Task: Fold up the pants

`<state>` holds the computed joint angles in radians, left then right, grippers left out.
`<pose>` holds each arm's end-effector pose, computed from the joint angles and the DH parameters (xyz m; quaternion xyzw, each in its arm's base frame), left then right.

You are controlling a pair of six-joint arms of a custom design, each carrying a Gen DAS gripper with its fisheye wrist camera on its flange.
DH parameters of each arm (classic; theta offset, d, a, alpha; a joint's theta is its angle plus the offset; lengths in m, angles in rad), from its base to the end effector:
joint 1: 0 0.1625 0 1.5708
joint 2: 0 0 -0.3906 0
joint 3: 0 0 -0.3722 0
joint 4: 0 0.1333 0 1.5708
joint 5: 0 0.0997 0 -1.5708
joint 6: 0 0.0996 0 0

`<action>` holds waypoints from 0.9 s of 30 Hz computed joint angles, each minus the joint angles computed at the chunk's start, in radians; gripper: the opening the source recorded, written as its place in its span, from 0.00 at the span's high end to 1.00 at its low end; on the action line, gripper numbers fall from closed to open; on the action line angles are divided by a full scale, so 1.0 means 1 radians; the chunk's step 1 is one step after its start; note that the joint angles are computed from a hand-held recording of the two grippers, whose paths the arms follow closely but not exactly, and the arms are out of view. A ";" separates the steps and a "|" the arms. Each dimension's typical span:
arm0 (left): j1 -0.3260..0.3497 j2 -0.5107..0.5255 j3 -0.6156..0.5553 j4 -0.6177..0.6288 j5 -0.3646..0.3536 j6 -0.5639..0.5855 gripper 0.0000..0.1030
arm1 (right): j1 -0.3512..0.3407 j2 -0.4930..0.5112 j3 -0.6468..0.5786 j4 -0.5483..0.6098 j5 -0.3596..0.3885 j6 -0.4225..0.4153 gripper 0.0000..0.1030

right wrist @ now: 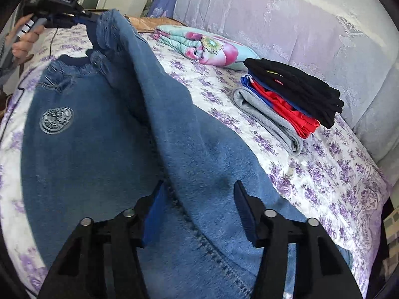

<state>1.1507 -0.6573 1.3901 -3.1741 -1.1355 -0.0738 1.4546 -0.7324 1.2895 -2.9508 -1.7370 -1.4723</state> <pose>-0.1333 -0.7281 0.1702 0.0629 0.8878 -0.4471 0.0892 0.0295 -0.7547 0.2332 0.5471 -0.7322 0.2250 0.3376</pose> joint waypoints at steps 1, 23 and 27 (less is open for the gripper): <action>0.002 0.001 -0.007 0.008 -0.002 -0.002 0.87 | 0.003 0.012 -0.030 0.019 -0.016 0.017 0.77; -0.017 -0.184 0.334 0.033 -0.002 -0.306 0.36 | -0.046 -0.291 0.273 0.230 0.103 0.163 0.93; -0.018 -0.148 0.287 0.093 -0.015 -0.326 0.41 | -0.048 -0.297 0.280 0.221 0.112 0.165 0.93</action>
